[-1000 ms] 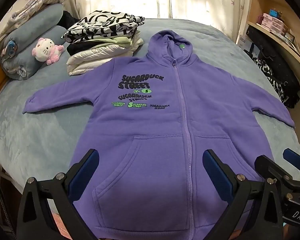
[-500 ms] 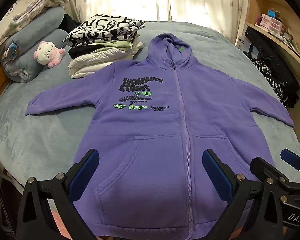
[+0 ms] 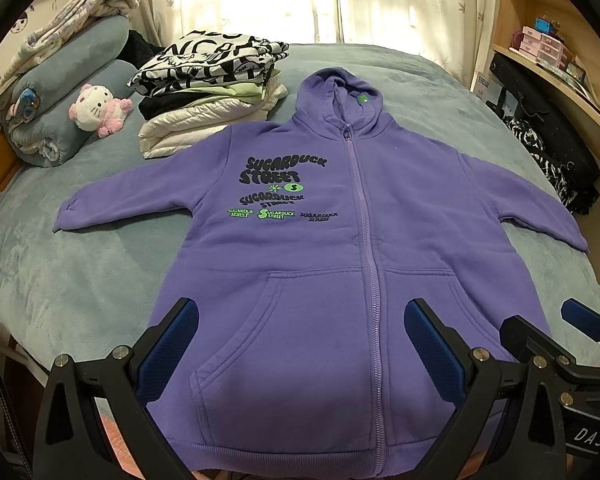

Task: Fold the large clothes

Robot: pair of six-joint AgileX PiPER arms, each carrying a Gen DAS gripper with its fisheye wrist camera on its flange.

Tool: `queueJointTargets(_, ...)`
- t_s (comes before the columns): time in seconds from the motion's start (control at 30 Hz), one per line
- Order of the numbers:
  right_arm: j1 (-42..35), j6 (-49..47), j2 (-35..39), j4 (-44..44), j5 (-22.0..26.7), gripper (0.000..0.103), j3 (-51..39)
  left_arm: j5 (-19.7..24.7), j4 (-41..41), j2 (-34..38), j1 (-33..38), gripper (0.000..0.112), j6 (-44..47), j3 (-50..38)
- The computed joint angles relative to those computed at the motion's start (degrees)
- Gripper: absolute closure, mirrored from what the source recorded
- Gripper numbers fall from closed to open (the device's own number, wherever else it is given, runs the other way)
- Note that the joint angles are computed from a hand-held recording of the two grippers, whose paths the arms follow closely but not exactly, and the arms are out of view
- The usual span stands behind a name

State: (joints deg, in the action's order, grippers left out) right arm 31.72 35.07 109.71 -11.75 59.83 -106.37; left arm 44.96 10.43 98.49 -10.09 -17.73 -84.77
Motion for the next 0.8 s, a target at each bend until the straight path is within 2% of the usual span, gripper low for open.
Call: queueJointTargets(0.8, 0.03, 0.45, -1.2, 0.43, -0.98, 0.0, 2.03, 0.43, 0.19, -1.17, 0.08, 0.011, -0.01, 1.23)
